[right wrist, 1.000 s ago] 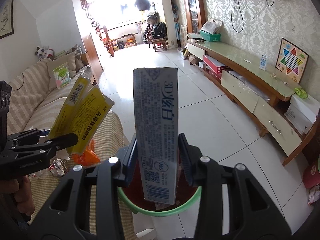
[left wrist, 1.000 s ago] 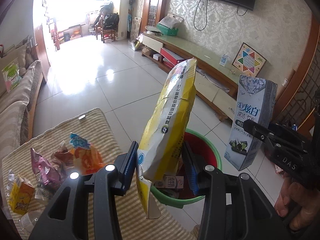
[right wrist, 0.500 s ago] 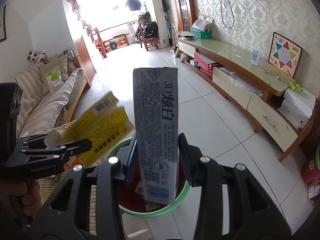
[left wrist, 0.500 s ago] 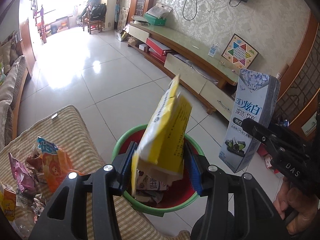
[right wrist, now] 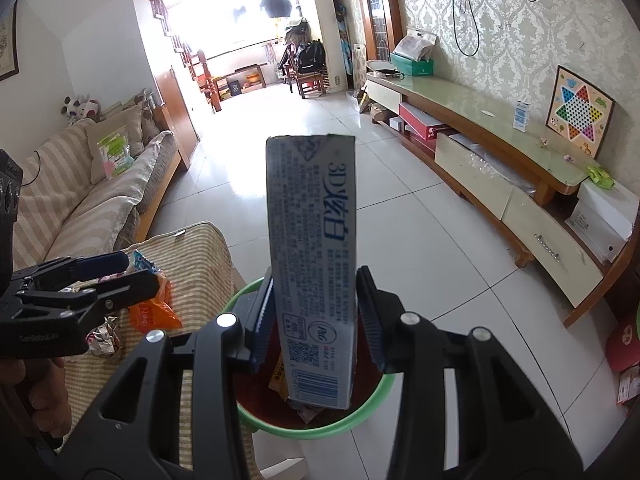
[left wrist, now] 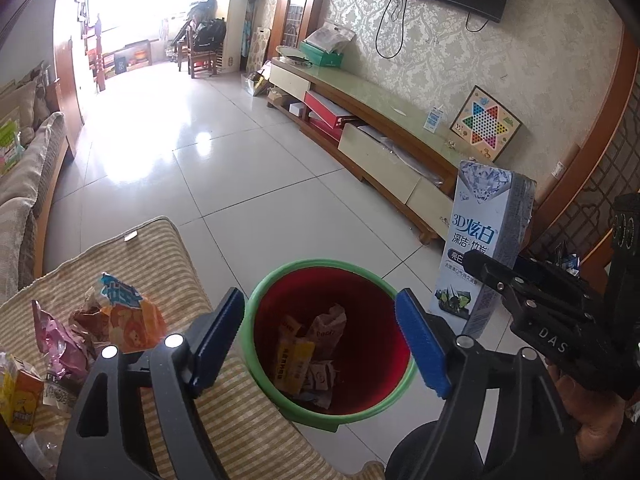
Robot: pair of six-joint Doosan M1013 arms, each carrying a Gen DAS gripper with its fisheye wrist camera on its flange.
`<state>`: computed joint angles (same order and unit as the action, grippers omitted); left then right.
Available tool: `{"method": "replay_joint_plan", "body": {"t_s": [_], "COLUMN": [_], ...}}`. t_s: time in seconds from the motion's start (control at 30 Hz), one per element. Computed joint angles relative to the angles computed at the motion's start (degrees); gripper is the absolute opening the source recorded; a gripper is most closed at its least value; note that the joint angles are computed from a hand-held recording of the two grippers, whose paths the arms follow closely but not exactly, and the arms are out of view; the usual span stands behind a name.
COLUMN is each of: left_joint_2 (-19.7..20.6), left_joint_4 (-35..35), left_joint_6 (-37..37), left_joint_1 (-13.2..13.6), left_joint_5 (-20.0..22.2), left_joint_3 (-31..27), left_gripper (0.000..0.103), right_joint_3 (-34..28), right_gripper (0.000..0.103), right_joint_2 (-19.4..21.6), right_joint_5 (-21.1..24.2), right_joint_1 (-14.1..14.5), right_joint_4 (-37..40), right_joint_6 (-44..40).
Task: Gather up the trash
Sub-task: 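Open the left gripper to drop the yellow bag while the right drops the white box, then move both grippers back over the trash on the table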
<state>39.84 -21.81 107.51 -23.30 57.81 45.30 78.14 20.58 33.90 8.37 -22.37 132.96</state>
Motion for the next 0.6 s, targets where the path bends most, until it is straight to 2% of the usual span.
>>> {"method": "replay_joint_plan", "body": {"t_s": [0.03,0.07,0.13,0.33,0.37,0.4,0.5,0.6], "left_joint_2": [-0.3,-0.8,-1.8,-4.6,-5.2,-5.9,-7.4,-8.6], "left_joint_4": [0.4,1.0,1.8,4.6,4.9,5.3,6.8,6.4], "left_joint_6": [-0.1,-0.4,-1.2,-2.0,-2.2,-2.7,-5.3,-7.5], "left_joint_1": [0.1,0.3,0.6,2.3,2.7,3.1,4.2,5.6], "left_joint_5": [-0.2,-0.8,-2.4,-3.7,-4.1,-4.8,-6.2,-7.7], "left_joint_3": [0.3,1.0,2.6,6.4,7.3,8.3,10.6,12.9], "left_gripper": [0.080,0.088,0.095,0.095,0.095,0.095,0.095,0.095], "right_joint_3": [-0.3,-0.6,-1.1,-3.1,-3.1,-3.2,-3.9,-4.7], "right_gripper": [0.039,0.039,0.039,0.042,0.050,0.067,0.095,0.098], "right_joint_2": [0.2,0.4,0.8,2.5,2.6,2.7,3.0,3.3], "right_joint_5": [-0.1,-0.2,-0.5,-1.7,-2.1,-2.5,-2.1,-1.0], "right_joint_1": [0.0,0.1,0.1,0.4,0.4,0.6,1.6,2.1], "right_joint_4": [0.3,0.7,1.5,4.3,4.3,3.5,-2.0,-3.9], "right_joint_6": [-0.4,-1.0,-2.0,-4.8,-4.6,-3.8,0.4,1.0]}}
